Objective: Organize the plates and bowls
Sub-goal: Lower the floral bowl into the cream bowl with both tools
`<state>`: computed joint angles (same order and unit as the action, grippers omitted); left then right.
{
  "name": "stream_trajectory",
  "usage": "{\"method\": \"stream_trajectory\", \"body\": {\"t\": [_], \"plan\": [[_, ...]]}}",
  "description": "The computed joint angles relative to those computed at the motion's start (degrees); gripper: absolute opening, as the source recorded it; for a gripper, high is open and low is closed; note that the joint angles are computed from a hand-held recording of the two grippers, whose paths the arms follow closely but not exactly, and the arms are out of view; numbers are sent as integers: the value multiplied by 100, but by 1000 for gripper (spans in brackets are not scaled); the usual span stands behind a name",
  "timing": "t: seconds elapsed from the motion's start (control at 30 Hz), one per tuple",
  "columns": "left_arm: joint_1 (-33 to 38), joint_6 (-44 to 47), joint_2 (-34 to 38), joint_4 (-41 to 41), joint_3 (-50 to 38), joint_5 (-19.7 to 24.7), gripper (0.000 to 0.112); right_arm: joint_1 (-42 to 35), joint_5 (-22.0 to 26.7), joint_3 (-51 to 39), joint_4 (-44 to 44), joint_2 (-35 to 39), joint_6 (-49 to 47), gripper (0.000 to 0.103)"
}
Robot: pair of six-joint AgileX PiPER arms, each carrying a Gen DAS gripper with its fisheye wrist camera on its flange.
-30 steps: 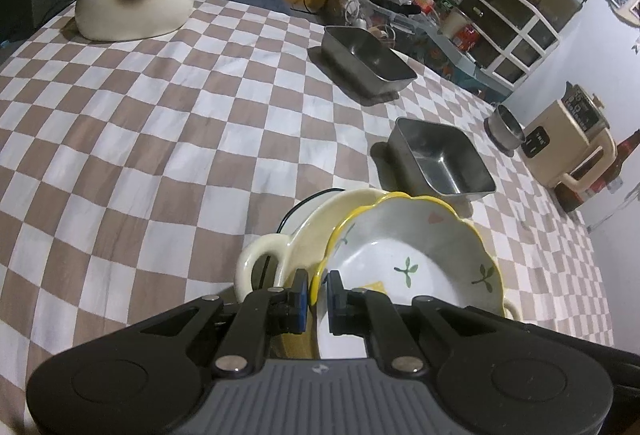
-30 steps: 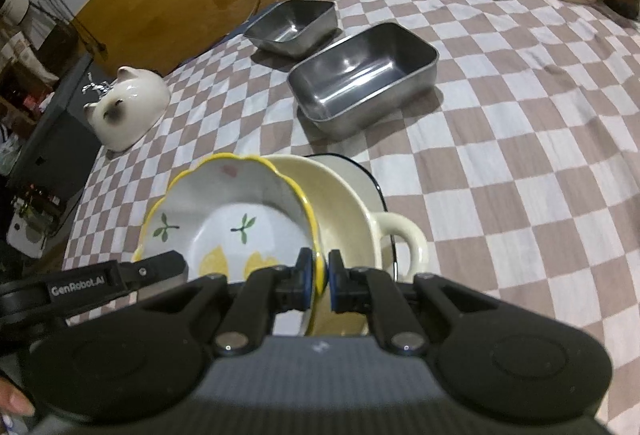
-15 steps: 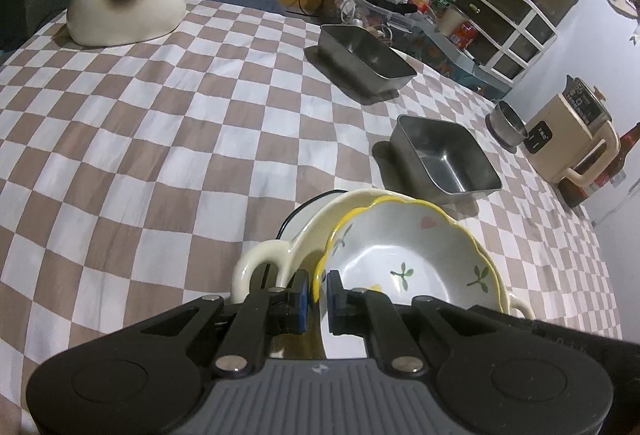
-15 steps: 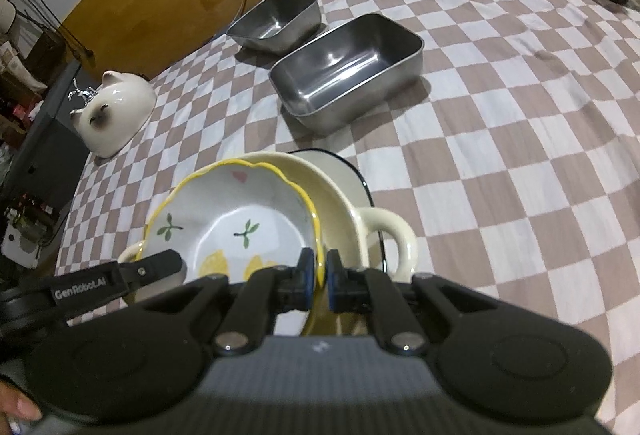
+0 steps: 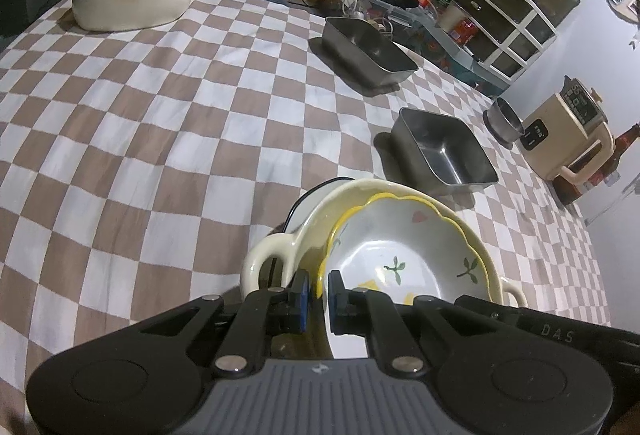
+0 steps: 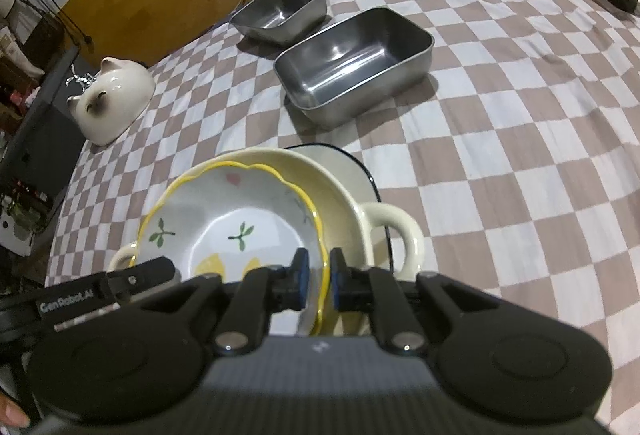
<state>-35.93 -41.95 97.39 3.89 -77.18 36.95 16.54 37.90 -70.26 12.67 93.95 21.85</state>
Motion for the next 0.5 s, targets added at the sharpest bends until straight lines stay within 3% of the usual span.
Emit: {"method": "stream_trajectory", "body": {"t": [0.2, 0.5], "plan": [[37, 55, -14, -114, -38, 90, 12, -35, 167, -43, 51, -30, -80, 13], [-18, -136, -148, 304, -169, 211, 12, -42, -50, 164, -391, -390, 133, 15]]}}
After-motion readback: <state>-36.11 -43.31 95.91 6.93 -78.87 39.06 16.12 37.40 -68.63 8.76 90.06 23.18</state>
